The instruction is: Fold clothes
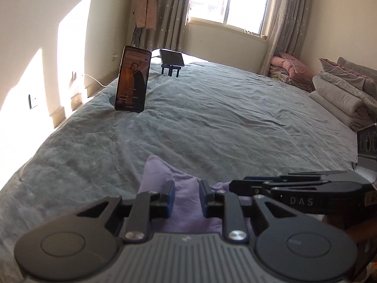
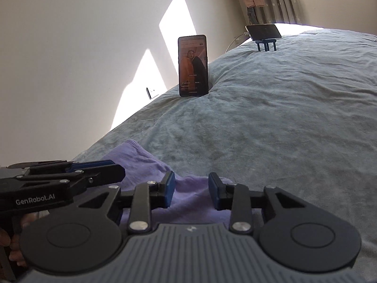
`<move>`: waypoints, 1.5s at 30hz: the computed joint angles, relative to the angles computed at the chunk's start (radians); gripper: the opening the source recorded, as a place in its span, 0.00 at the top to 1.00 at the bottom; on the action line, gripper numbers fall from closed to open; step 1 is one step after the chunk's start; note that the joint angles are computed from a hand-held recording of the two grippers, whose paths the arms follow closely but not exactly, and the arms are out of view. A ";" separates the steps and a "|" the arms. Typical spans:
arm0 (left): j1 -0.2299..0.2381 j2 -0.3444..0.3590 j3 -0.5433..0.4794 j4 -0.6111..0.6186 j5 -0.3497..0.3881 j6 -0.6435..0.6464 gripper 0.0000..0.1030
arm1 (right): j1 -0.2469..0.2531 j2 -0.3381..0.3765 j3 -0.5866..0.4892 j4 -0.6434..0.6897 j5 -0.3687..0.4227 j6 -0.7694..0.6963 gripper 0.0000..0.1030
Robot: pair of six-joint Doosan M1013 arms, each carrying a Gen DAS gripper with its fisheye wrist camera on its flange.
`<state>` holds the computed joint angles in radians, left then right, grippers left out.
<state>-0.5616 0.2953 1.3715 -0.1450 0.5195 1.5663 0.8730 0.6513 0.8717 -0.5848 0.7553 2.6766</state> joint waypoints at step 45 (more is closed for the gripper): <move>0.136 -0.067 0.092 -0.552 0.203 0.853 0.66 | 0.107 -0.076 0.124 -0.003 -0.017 -0.082 0.80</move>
